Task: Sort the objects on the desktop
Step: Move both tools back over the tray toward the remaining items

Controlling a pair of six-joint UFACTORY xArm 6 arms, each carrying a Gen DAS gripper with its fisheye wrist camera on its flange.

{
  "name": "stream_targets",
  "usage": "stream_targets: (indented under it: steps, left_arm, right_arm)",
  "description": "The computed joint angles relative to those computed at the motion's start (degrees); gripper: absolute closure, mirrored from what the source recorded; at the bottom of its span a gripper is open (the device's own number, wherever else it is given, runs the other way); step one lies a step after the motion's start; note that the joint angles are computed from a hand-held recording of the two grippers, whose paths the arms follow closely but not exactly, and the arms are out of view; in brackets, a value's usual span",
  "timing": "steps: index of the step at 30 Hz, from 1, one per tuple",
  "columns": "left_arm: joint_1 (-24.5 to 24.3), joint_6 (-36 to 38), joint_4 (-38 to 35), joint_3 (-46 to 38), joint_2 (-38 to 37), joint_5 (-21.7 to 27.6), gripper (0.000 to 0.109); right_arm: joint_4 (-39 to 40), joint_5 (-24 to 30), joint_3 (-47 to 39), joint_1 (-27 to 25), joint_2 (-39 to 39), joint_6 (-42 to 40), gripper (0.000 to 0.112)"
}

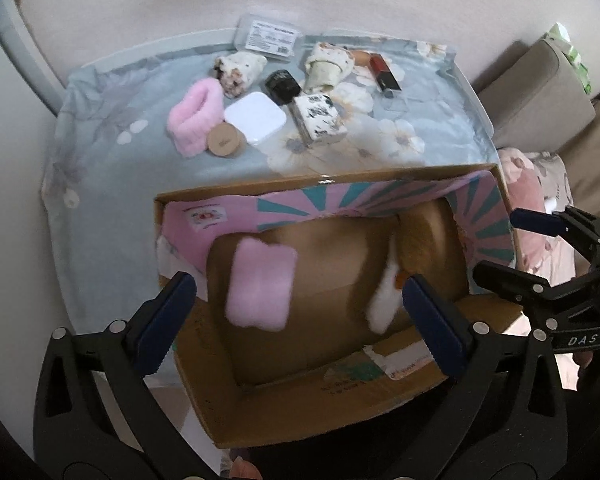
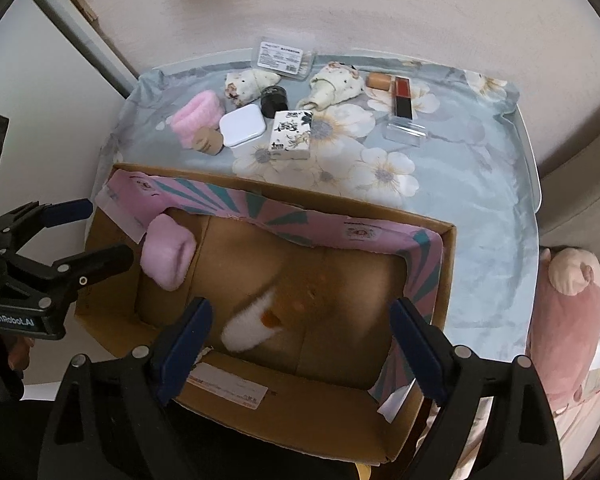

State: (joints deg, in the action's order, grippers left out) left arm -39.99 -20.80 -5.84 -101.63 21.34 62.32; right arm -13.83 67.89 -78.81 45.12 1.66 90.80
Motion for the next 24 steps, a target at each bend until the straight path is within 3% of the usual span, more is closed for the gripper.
stream_targets:
  steps: [5, 11, 17, 24]
  left_arm:
    - [-0.28, 2.43, -1.58, -1.49, 0.36, -0.35, 0.006]
    - [0.14, 1.13, -2.94, 1.0, -2.29, -4.08, 0.006]
    - [0.02, 2.75, -2.94, 0.2, -2.43, -2.79, 0.006]
    - [2.18, -5.44, 3.12, -0.93, -3.33, -2.74, 0.006]
  right_arm:
    - [-0.25, -0.63, 0.56, 0.13, -0.67, 1.32, 0.024]
    - [-1.41, 1.37, -0.12, 1.49, -1.41, 4.93, 0.024]
    - [-4.75, 1.62, 1.13, 3.05, -3.01, 9.14, 0.024]
    - [-7.92, 2.93, 0.7, 4.05, -3.82, 10.87, 0.024]
